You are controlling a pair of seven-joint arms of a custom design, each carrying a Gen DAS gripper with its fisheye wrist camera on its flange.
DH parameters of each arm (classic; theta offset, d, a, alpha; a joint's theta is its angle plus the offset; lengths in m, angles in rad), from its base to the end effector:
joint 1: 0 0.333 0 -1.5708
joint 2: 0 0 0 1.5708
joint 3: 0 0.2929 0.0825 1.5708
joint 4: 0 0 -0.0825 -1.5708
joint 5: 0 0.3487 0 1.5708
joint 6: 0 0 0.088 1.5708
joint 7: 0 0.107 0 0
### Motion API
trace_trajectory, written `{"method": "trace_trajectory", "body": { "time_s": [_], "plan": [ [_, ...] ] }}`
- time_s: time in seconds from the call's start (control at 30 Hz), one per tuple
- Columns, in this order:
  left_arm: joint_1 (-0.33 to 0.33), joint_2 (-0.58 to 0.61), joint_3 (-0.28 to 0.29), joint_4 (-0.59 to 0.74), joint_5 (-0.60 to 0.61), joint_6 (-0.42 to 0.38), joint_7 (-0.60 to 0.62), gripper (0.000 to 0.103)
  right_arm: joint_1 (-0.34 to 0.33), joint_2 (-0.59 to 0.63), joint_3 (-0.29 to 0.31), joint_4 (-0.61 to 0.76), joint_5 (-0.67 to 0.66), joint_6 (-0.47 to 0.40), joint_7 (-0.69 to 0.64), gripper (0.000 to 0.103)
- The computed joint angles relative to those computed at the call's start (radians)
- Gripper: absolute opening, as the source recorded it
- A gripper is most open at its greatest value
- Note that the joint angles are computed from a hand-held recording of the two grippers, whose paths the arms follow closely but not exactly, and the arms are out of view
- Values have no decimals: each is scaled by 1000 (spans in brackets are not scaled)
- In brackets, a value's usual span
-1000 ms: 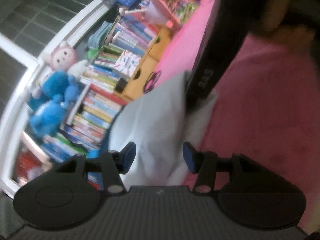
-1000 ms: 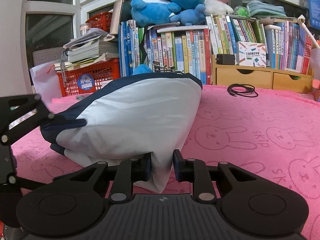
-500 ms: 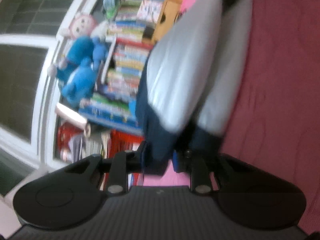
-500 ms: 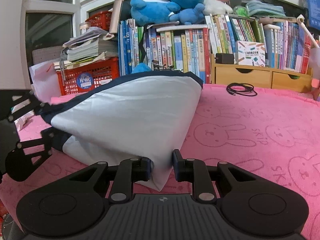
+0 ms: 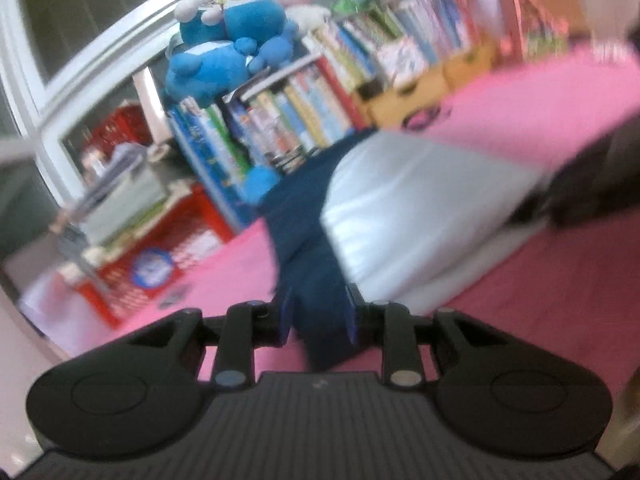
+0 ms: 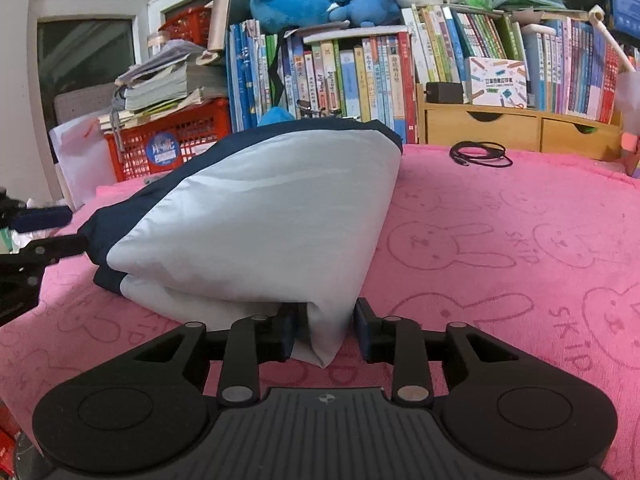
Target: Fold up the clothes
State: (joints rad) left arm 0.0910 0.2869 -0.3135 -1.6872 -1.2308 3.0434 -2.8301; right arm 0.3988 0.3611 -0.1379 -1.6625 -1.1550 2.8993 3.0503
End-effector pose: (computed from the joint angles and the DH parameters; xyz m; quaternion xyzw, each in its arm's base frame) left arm 0.6333 -0.0449 0.5094 -0.2883 0.7851 -0.3541 0.4185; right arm 0.6129 0.2329 0.4658 -0.5600 0.6598 -0.3301 0.3769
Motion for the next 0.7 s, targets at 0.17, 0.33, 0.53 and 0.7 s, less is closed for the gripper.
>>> {"method": "trace_trajectory", "body": {
  "time_s": [0.17, 0.33, 0.53, 0.7],
  "plan": [
    [-39, 52, 55, 65, 174, -28, -280, 30, 12, -17, -18, -10, -62, -22, 29, 18],
    [-1, 77, 74, 127, 284, -171, -565, 30, 7, -90, -18, -69, -231, -162, 42, 17],
    [38, 95, 42, 159, 310, -251, -675, 30, -83, -188, 1, -165, -257, -342, -13, 17],
    [33, 174, 13, 292, 297, -304, -749, 37, -175, -294, 21, -260, -390, -237, 163, 21]
  ]
}}
